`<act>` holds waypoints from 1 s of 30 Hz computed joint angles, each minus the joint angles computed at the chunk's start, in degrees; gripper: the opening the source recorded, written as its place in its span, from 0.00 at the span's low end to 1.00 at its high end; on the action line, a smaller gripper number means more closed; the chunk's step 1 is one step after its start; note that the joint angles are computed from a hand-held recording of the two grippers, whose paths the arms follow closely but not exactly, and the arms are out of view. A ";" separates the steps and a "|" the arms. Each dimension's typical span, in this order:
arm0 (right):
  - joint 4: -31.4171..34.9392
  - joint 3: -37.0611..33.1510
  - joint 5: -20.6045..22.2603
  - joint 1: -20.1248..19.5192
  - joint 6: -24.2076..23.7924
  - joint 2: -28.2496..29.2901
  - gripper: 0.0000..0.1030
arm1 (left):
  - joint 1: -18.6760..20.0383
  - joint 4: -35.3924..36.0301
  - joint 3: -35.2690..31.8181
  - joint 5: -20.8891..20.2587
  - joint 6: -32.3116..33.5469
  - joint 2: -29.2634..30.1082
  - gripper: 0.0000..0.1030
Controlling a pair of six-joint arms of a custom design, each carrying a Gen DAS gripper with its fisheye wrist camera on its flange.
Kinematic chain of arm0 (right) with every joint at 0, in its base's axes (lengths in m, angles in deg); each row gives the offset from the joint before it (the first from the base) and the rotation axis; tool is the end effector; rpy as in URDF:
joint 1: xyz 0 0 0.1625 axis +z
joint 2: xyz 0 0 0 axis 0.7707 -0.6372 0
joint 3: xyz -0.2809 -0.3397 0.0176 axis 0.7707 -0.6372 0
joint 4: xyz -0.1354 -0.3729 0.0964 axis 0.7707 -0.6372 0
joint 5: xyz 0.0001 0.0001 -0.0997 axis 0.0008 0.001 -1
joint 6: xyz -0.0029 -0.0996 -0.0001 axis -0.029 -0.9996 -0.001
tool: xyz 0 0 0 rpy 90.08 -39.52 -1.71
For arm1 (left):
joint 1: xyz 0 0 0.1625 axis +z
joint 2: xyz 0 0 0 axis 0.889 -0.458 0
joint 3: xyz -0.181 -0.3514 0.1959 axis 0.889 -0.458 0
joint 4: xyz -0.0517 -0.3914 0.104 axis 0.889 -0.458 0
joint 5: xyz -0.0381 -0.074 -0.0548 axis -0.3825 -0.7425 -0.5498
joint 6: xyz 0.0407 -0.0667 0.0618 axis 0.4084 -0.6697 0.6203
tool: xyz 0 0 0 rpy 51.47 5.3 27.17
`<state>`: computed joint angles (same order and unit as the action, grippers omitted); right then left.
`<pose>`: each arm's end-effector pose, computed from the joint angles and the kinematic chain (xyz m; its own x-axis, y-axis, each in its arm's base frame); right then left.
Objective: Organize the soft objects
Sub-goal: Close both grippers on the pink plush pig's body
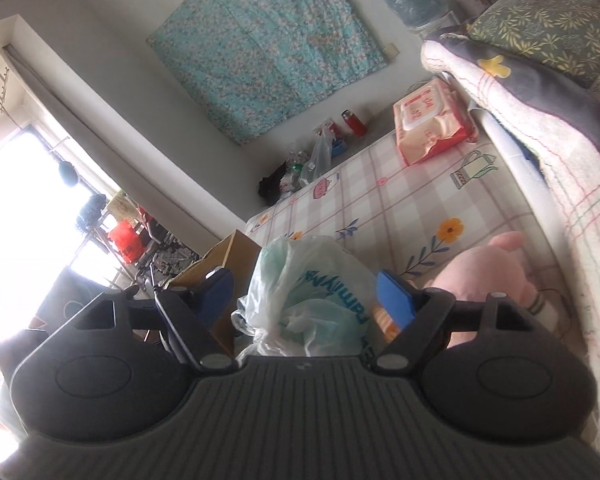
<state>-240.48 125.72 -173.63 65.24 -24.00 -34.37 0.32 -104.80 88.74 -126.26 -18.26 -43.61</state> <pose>0.3180 -0.4747 0.0919 -0.9870 0.1580 0.0304 0.0423 0.4371 -0.8984 -0.1438 -0.6219 0.3437 -0.7140 0.6200 -0.3252 0.7000 0.6215 -0.3518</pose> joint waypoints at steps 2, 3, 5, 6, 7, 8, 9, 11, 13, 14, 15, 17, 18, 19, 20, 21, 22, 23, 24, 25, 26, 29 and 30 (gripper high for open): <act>-0.98 1.72 -0.89 -0.58 0.72 -0.61 0.77 | -0.63 -2.40 1.98 -0.91 0.88 0.61 0.81; -1.37 2.54 -0.95 -1.02 1.06 -0.93 0.77 | -0.92 -4.15 3.06 -0.95 1.48 1.00 0.81; -2.11 4.37 -0.66 -2.21 2.10 -1.63 0.77 | -1.52 -7.70 5.17 -0.37 2.50 1.92 0.80; -2.27 5.27 -0.44 -2.82 2.61 -2.14 0.77 | -1.85 -8.85 6.03 0.23 2.76 2.55 0.79; -2.29 5.78 -0.19 -3.40 2.99 -2.42 0.77 | -1.98 -9.08 6.37 0.36 2.93 3.05 0.78; -1.95 6.46 -0.01 -4.07 3.66 -2.95 0.77 | -1.95 -8.84 6.48 0.09 2.96 3.71 0.75; -1.57 6.81 0.20 -4.71 4.24 -3.23 0.77 | -1.87 -8.51 6.44 -0.27 2.78 4.18 0.73; -1.19 7.67 0.86 -5.91 4.96 -3.72 0.77 | -1.60 -7.19 6.09 -1.24 1.83 5.10 0.70; -0.43 7.75 1.14 -6.94 5.36 -3.86 0.77 | -1.22 -5.87 5.44 -2.18 1.13 5.99 0.68; 0.25 7.57 1.33 -7.60 5.55 -3.92 0.77 | -0.99 -5.30 5.11 -2.78 1.06 6.35 0.66; 0.89 7.33 1.48 -8.17 5.68 -3.94 0.77 | -0.97 -4.78 5.00 -3.17 0.89 6.65 0.63; 2.69 6.48 1.57 -9.11 5.97 -3.86 0.77 | -0.95 -3.68 4.62 -3.75 0.66 7.29 0.60; 3.50 6.02 1.61 -9.62 6.04 -3.77 0.77 | -0.88 -3.05 4.33 -4.01 0.73 7.64 0.60; 4.26 5.50 1.70 -10.10 5.96 -3.70 0.77 | -0.85 -2.45 4.02 -4.13 0.80 8.01 0.60; 4.88 4.96 1.59 -10.52 5.93 -3.48 0.77 | -0.88 -1.91 3.73 -4.09 0.76 8.49 0.60; 5.44 4.43 1.55 -10.96 5.86 -3.29 0.77 | -0.87 -1.40 3.41 -4.08 0.76 8.87 0.60; 5.79 4.09 1.69 -11.38 5.64 -3.21 0.77 | -0.89 -0.74 2.99 -4.03 0.63 9.38 0.60; 6.22 3.63 1.70 -11.76 5.52 -3.04 0.77 | -0.95 -0.10 2.62 -4.02 0.39 9.83 0.60; 6.68 3.18 1.71 -12.10 5.36 -2.86 0.77 | -0.97 0.58 2.23 -4.11 0.18 10.28 0.60; 7.09 2.76 1.56 -12.33 5.22 -2.68 0.77 | -1.01 0.99 1.94 -4.13 -0.02 10.68 0.60; 7.67 2.22 1.34 -12.62 5.03 -2.44 0.77 | -1.06 1.26 1.73 -4.15 -0.28 11.09 0.60; 9.88 1.24 2.12 -13.66 5.12 -2.28 0.77 | -1.18 2.90 0.63 -3.96 -1.13 12.43 0.60; 10.72 1.14 2.39 -13.85 5.22 -2.39 0.77 | -1.16 3.32 0.37 -3.95 -1.33 12.76 0.60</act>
